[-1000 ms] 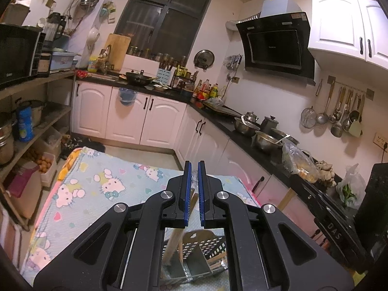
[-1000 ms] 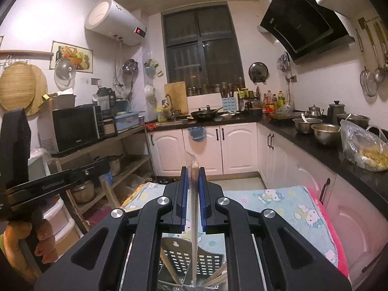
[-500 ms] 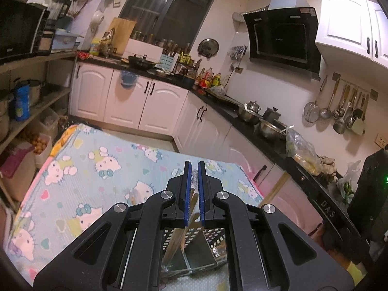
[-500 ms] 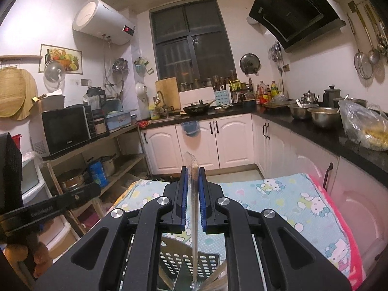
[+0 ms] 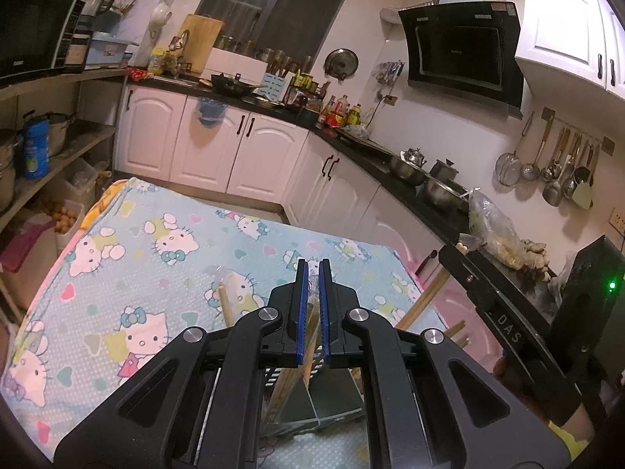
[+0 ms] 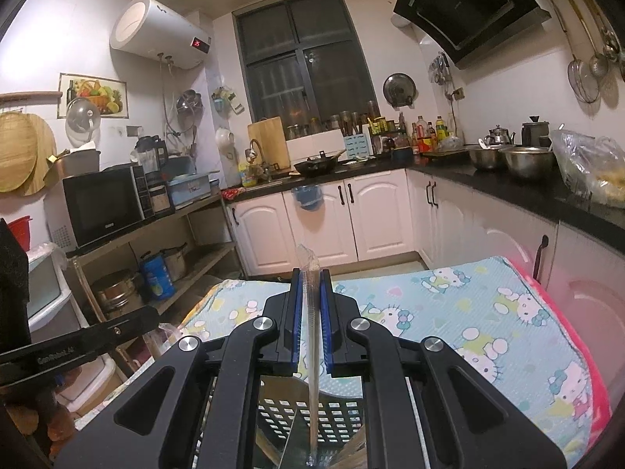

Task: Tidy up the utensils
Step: 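Lower the chopsticks into the caddy slots and open both tools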

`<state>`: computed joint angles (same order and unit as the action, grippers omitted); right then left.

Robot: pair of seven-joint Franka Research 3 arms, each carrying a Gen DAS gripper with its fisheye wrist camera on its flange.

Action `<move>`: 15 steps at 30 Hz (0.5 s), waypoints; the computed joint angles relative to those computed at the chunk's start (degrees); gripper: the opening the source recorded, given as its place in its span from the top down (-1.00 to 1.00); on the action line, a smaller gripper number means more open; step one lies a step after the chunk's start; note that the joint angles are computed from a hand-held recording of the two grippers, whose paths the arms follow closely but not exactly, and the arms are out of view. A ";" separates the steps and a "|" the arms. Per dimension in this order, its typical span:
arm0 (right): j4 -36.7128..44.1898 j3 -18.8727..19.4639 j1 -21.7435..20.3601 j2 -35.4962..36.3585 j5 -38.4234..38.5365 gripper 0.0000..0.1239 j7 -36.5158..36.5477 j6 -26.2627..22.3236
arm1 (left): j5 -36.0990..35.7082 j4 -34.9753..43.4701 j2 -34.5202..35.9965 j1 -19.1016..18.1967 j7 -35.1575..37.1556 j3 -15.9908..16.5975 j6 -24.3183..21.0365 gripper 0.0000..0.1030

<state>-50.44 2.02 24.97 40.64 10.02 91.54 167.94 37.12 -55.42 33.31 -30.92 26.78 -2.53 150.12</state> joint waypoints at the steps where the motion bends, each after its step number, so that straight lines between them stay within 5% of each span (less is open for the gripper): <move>1: -0.07 0.08 0.02 0.17 0.05 0.86 -0.06 0.19 | 0.08 -0.14 -0.05 -0.04 -0.04 0.06 -0.02 0.98; 15: -5.64 -1.57 0.45 -2.19 -0.97 0.86 1.59 0.88 | 2.57 -5.13 -2.68 0.11 -3.10 0.41 1.29 0.97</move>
